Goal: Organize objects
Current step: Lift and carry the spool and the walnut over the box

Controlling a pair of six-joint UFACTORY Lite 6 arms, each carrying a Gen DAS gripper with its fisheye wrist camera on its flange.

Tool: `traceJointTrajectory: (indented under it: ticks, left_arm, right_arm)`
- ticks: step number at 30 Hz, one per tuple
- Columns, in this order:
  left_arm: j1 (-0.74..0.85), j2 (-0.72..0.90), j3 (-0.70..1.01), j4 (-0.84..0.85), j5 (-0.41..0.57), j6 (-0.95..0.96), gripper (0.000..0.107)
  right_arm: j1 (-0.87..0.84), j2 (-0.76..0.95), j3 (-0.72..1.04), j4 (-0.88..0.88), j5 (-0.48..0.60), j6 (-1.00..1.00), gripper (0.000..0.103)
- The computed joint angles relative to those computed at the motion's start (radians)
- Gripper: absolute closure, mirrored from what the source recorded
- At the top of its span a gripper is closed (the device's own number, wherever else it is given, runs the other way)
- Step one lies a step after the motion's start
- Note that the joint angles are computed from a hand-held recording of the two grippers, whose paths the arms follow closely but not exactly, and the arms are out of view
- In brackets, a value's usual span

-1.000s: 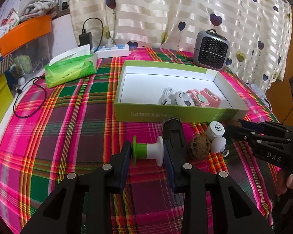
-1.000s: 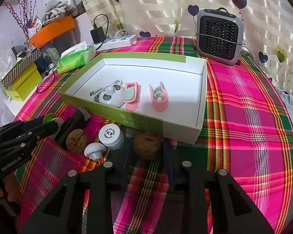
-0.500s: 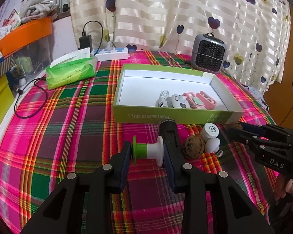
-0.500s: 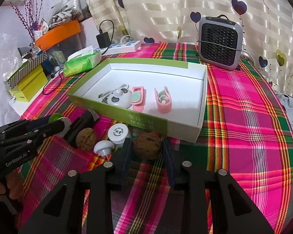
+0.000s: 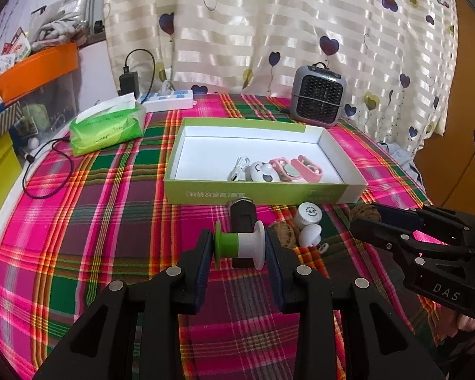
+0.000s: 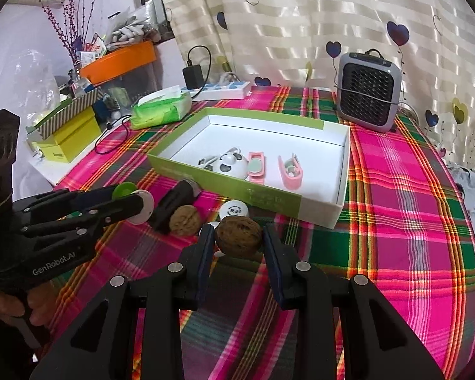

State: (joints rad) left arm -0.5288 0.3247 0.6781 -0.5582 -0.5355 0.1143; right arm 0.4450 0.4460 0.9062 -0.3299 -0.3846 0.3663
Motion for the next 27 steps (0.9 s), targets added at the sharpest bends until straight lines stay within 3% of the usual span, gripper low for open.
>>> traceJointTrajectory:
  ticks: [27]
  left_arm:
    - [-0.141, -0.082, -0.025, -0.132, -0.016, 0.106, 0.077]
  right_arm:
    - [0.051, -0.137, -0.125, 0.074, -0.036, -0.068, 0.07]
